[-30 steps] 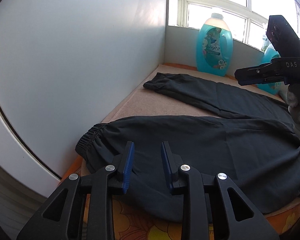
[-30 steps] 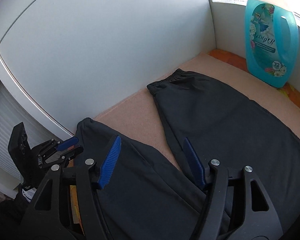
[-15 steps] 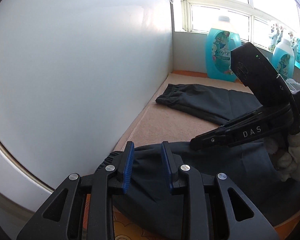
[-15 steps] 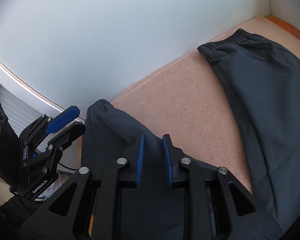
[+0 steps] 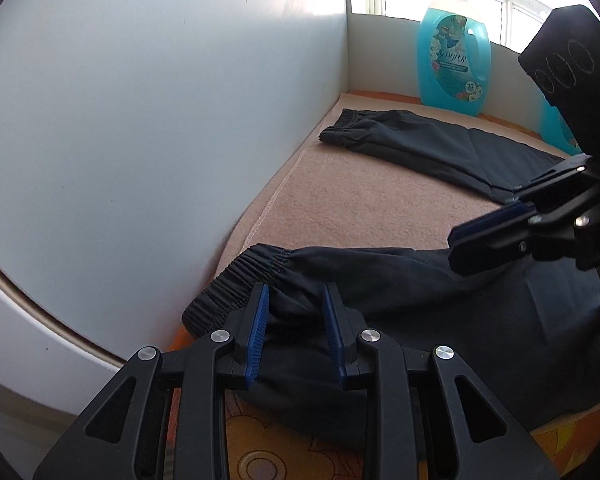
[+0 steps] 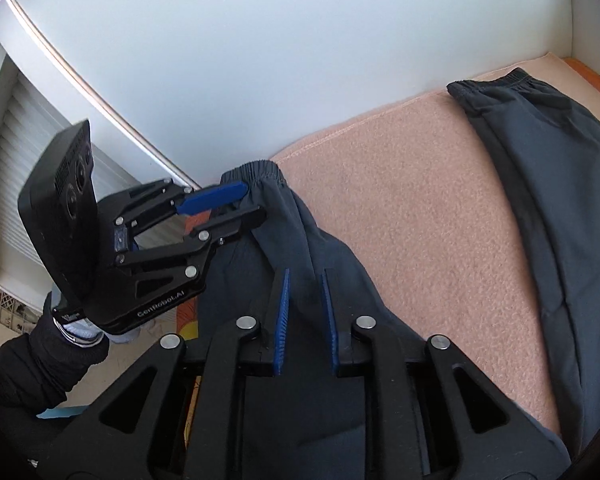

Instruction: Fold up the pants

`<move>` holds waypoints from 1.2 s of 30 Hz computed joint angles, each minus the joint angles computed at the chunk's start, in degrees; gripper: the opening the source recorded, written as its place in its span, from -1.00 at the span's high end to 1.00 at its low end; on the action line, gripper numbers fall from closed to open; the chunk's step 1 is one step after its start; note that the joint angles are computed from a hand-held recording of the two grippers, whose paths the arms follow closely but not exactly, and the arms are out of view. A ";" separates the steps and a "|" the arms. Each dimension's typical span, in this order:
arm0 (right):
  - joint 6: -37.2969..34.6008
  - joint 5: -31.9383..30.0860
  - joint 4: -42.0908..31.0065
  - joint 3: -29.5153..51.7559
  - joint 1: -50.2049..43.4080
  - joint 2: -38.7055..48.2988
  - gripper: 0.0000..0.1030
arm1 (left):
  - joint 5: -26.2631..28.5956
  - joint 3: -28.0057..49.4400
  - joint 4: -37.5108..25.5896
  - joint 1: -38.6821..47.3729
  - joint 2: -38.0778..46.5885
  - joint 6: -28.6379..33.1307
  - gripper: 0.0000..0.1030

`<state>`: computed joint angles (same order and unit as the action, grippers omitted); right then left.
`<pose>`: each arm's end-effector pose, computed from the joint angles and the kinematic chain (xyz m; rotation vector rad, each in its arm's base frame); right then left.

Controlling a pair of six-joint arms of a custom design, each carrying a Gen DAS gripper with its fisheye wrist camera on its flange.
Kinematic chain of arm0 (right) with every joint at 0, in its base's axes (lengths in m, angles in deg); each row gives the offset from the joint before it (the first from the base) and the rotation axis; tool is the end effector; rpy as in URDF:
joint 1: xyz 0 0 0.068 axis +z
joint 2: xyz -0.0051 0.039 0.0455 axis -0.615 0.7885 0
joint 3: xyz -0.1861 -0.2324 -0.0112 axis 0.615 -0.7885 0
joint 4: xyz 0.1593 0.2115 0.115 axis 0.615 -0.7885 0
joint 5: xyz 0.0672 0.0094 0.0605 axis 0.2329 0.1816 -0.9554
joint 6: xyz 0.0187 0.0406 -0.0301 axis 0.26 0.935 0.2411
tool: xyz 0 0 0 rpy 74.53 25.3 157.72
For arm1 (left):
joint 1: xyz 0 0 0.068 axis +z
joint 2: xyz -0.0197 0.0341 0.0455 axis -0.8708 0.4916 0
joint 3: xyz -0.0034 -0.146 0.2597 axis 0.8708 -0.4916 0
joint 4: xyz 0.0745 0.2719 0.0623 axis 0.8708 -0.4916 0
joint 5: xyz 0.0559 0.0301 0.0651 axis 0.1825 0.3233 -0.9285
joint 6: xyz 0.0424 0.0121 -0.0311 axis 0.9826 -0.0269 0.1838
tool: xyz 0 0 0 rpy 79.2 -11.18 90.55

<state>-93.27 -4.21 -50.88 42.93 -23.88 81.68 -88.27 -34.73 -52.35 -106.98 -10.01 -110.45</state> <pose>0.2554 0.0873 0.2314 -0.9044 2.5057 0.9348 0.1379 -0.1207 0.2024 0.1932 2.3756 0.0196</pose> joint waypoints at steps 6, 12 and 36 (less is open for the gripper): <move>4.91 0.24 1.47 5.89 1.89 9.70 0.24 | 0.86 -2.98 -0.46 -0.76 -3.38 -2.98 0.50; 6.47 -6.89 3.66 4.74 4.36 12.66 0.00 | 0.69 -3.71 1.07 -0.64 -3.63 -3.09 0.50; 2.67 11.08 13.05 12.80 -4.81 11.59 -0.06 | -11.50 0.60 -10.21 -9.88 -6.67 -12.51 0.29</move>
